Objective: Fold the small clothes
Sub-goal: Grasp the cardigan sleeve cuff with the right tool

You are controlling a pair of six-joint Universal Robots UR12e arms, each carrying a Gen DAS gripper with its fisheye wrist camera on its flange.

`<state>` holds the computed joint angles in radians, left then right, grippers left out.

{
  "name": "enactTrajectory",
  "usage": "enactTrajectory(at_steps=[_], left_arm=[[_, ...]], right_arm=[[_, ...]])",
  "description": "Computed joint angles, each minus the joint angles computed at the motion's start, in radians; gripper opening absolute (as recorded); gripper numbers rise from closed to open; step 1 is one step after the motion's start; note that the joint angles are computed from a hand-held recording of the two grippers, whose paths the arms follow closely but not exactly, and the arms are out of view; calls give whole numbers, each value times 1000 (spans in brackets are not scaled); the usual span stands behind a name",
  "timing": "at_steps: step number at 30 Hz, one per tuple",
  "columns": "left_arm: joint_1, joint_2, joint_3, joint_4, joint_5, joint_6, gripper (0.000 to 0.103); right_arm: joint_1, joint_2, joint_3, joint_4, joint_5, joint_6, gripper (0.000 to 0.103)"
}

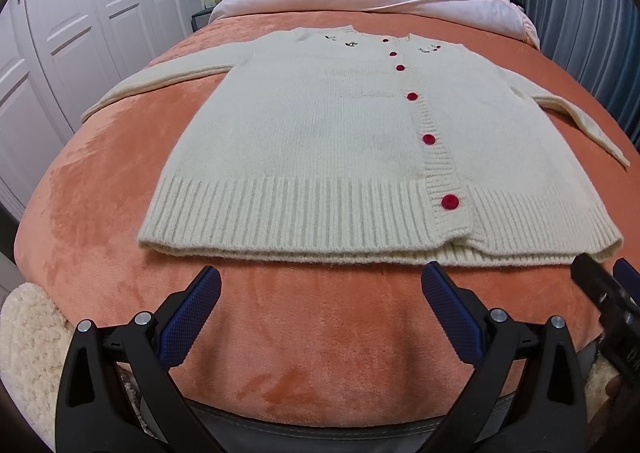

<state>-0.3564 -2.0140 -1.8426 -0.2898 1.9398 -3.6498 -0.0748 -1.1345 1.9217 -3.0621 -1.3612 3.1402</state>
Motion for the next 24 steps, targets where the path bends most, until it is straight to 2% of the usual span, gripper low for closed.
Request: enactTrajectory(at_steps=[3,5,10,14,17,19,20,22,23,24], left_arm=[[27,17,-6,22,-77,-34,98],[40,22,-5,38,-103,-68,98],[51,7,38,17,-99,-88,98],[54,-13,79,-27,-91,-82,98],[58,-30,108,-68,-94,-78,98],[61,-41,125,-92,-94,-73,98],[64,-48,134,-107,-99,-72,98],[69,-59,148,-125,-111,-74,98],[71,-64,153,-129,-116,-73,98],[73,-69,158,-130,-119,-71,98]], right_arm=[[-51,24,-55,8,39,88,93],[-89,56,-118,28,55,136,93],[-181,178,-340,129,105,293,93],[-243,309,-544,244,172,448,93],[-272,382,-638,278,174,611,93],[-286,422,-683,300,187,685,92],[-288,433,-696,310,180,701,88],[-286,449,-710,270,141,711,79],[-283,454,-721,272,124,701,53],[-281,462,-742,293,127,683,11]])
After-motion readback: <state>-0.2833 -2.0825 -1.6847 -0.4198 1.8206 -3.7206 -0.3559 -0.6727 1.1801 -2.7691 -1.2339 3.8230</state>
